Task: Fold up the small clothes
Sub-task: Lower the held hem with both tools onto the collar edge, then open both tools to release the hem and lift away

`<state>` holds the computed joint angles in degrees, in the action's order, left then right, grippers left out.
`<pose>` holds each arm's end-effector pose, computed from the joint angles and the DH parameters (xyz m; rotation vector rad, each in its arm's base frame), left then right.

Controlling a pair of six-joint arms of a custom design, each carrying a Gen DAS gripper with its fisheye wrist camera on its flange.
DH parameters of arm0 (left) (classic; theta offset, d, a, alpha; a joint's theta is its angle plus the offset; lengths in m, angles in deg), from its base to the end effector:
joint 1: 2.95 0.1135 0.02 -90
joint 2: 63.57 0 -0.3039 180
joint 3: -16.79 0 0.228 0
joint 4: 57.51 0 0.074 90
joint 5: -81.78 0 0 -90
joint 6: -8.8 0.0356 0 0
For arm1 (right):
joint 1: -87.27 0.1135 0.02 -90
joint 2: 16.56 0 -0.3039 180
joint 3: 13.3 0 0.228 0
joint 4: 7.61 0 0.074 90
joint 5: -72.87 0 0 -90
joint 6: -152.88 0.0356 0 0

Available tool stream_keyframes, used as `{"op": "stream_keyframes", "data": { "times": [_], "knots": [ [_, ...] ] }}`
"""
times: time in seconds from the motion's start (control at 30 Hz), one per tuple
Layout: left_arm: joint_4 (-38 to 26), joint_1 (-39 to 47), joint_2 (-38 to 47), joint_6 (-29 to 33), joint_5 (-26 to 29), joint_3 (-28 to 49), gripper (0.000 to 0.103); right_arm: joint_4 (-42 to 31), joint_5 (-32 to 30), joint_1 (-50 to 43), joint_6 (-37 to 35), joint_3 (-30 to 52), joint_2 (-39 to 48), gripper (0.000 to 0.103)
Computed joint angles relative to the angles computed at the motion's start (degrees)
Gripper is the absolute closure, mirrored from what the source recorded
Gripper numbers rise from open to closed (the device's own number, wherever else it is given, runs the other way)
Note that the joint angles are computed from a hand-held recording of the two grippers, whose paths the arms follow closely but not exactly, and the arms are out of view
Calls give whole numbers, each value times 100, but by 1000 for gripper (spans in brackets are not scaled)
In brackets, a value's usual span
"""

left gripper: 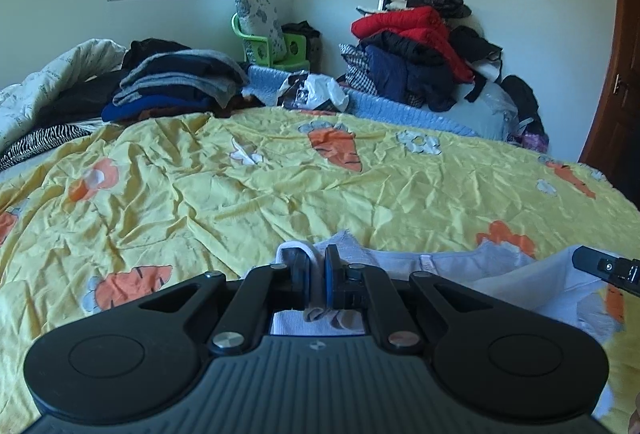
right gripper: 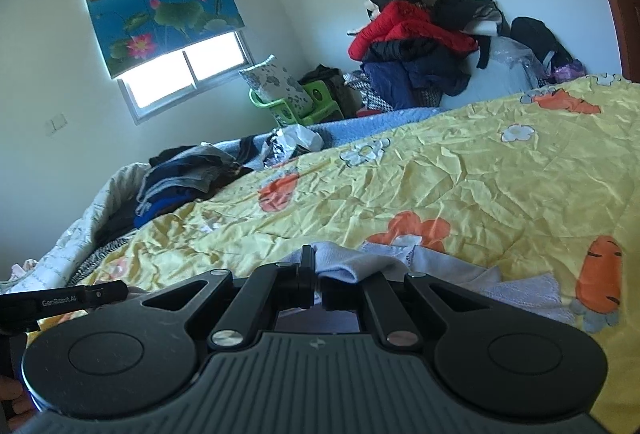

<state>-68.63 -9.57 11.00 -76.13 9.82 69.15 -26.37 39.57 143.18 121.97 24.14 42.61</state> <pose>0.2375 -0.0387 0.2610 0.3989 2.1036 -0.3542 0.1071 0.1052 0.2293 0.5204 1.8687 0.1863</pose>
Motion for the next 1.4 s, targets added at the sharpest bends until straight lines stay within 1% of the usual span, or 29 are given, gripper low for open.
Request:
{"op": "stream_keyframes", "data": {
  "times": [0.17, 0.27, 0.37, 0.53, 0.6, 0.63, 0.7, 0.73, 0.8, 0.83, 0.87, 0.93, 1.07, 1.13, 1.2, 1.3, 1.37, 1.4],
  "knots": [
    [227, -194, 573, -39, -223, 154, 96, 1028, -887, -1017, -667, -341, 171, 97],
    [233, -309, 923, 3, -296, 320, 96, 1486, -1316, -1482, -868, -468, 395, 97],
    [119, -367, 1239, -26, -339, 518, 96, 1798, -1662, -1849, -1014, -536, 619, 96],
    [-32, -282, 1524, -244, -195, 720, 96, 2222, -2268, -2427, -1130, -610, 939, 96],
    [-72, -275, 1583, -268, -176, 771, 96, 2364, -2504, -2643, -1143, -626, 1061, 93],
    [-79, -276, 1600, -281, -172, 785, 96, 2409, -2641, -2747, -1168, -616, 1112, 89],
    [-169, -249, 1651, -347, -132, 870, 96, 2489, -2871, -2932, -1200, -608, 1194, 88],
    [-256, -207, 1692, -409, -59, 942, 96, 2527, -2948, -3001, -1213, -605, 1231, 86],
    [-444, -90, 1779, -573, 133, 1091, 96, 2593, -3104, -3150, -1239, -592, 1305, 79],
    [-492, -43, 1820, -654, 202, 1145, 96, 2627, -3179, -3223, -1248, -589, 1334, 74],
    [-535, 0, 1867, -750, 237, 1210, 96, 2705, -3310, -3342, -1282, -601, 1381, 71],
    [-616, 79, 1942, -892, 298, 1335, 96, 2826, -3502, -3519, -1318, -603, 1512, 70],
    [-716, 266, 2056, -1188, 449, 1532, 95, 2965, -3639, -3791, -1310, -564, 1789, 67],
    [-667, 341, 2026, -1239, 424, 1530, 95, 3041, -3445, -3750, -1236, -614, 1752, 67],
    [-526, 413, 1953, -1257, 366, 1466, 95, 2969, -3120, -3519, -1182, -649, 1556, 66],
    [-413, 512, 1820, -1385, 293, 1378, 94, 2783, -2925, -3012, -1539, -546, 1413, 63],
    [-314, 584, 1707, -1411, 334, 1269, 94, 2648, -3174, -2750, -1903, -330, 1567, 63],
    [-272, 597, 1640, -1422, 311, 1202, 94, 2694, -3466, -2704, -2060, -235, 1707, 63]
  ]
}}
